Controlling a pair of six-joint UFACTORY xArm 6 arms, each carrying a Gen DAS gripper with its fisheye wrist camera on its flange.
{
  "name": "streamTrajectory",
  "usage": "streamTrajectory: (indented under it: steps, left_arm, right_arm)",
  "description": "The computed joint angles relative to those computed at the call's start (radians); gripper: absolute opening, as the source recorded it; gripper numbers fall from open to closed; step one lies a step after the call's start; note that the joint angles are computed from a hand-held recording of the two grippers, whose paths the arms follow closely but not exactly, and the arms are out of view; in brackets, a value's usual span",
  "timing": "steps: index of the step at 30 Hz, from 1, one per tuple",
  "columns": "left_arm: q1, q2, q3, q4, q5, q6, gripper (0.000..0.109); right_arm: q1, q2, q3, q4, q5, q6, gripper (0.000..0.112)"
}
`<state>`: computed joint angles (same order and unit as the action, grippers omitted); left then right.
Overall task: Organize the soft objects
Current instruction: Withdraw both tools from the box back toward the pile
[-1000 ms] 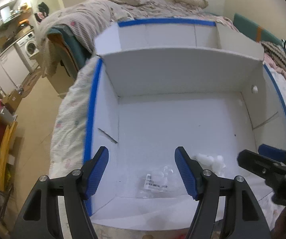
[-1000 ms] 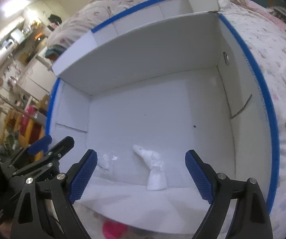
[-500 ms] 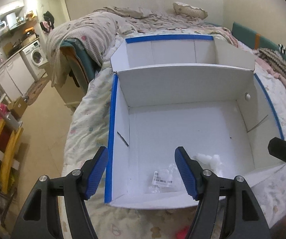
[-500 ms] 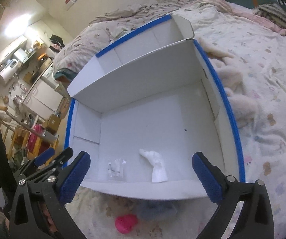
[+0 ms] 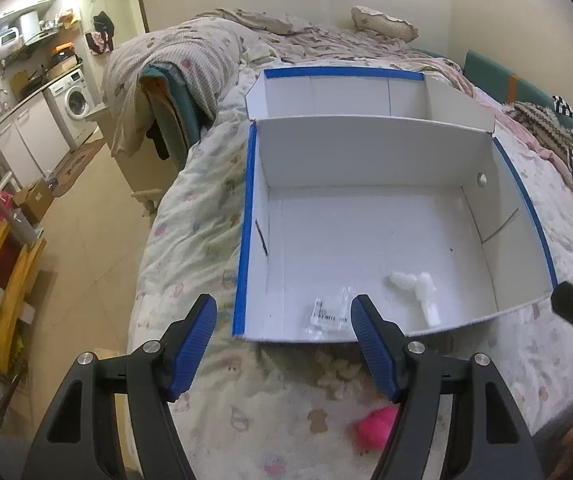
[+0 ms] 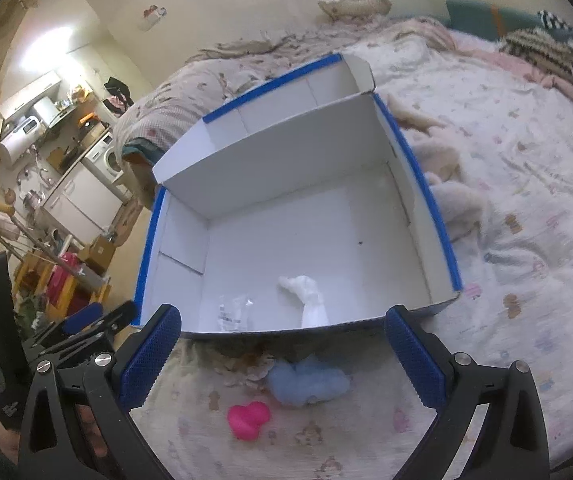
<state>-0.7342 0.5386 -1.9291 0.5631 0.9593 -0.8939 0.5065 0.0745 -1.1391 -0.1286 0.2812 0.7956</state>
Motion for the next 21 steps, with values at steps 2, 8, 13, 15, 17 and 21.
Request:
streamTrajectory:
  steps: [2,8,13,15,17,21]
  left_arm:
    - [-0.003,-0.026,0.041,0.005,-0.007,-0.012,0.067]
    - [-0.005,-0.087,0.148,0.005,-0.056,-0.044,0.067]
    - [-0.011,-0.11,0.202,0.013,-0.049,-0.071,0.067]
    - [-0.008,-0.114,0.211,0.009,-0.043,-0.07,0.067]
    - [-0.003,-0.125,0.229,0.011,-0.043,-0.078,0.067]
    - [0.005,-0.139,0.25,0.012,-0.038,-0.097,0.067]
  right_arm:
    - [-0.001,-0.01,0.017,-0.045,-0.005,0.047,0.103]
    - [0.001,-0.018,0.038,-0.054,0.024,0.063,0.103]
    - [0.009,-0.012,0.023,-0.079,0.073,0.038,0.103]
    - [0.012,-0.017,0.031,-0.09,0.075,0.04,0.103]
    - [0.015,-0.023,0.038,-0.075,0.08,0.025,0.103]
    - [0.018,-0.034,0.041,-0.111,0.109,0.05,0.103]
